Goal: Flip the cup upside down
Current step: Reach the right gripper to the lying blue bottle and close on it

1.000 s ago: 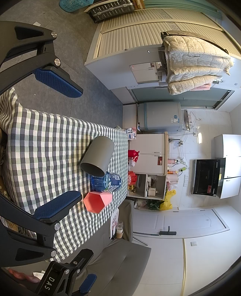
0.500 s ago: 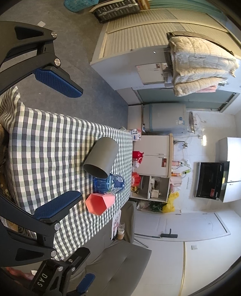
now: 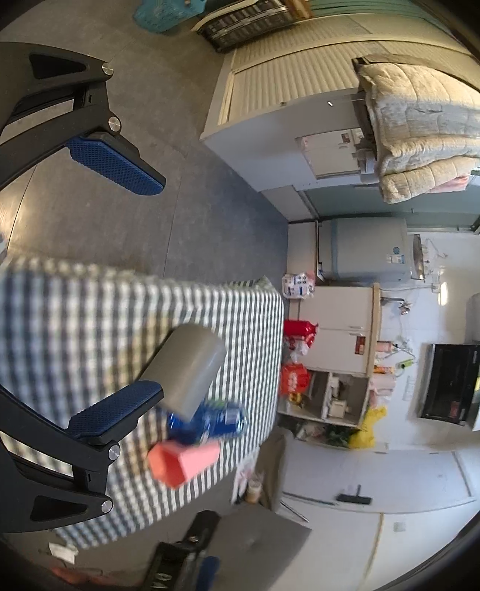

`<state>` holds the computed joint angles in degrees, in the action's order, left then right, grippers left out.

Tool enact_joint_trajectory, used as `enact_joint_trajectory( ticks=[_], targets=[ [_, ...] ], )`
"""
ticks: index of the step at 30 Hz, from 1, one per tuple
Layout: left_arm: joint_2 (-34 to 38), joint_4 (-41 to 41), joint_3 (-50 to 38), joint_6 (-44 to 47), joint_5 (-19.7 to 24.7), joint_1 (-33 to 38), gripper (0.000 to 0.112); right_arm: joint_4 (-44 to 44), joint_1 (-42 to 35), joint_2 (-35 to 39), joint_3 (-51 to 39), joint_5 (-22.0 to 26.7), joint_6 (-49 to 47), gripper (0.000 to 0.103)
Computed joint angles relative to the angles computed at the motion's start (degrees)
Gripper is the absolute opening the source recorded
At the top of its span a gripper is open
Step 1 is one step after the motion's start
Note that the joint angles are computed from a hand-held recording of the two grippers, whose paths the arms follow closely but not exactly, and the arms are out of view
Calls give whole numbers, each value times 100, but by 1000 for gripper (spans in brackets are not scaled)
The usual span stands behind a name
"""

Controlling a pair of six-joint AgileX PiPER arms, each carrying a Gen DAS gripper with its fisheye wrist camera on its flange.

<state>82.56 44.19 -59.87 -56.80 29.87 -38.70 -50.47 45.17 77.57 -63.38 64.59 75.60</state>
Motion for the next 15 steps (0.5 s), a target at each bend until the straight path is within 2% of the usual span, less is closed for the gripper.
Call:
enact_joint_trajectory(
  ticks=[4, 6, 8, 12, 15],
  targets=[
    [577, -595, -548, 746, -108, 516, 103, 833, -970, 941, -945, -687, -1290, 103],
    [915, -877, -812, 1071, -200, 776, 103, 1228, -1294, 1385, -1338, -883, -1764, 102],
    [1134, -1174, -982, 1351, -277, 944, 103, 1484, -1518, 1793, -1707, -895, -2101, 101],
    [1632, -2280, -1477, 2374, -284, 1304, 103, 1895, -1867, 2585, -2380, -813, -2602, 97],
    [1781, -2330, -1572, 2536, -298, 1341, 103, 2270, -2079, 3074, -2805, -720, -2913, 92]
  ],
)
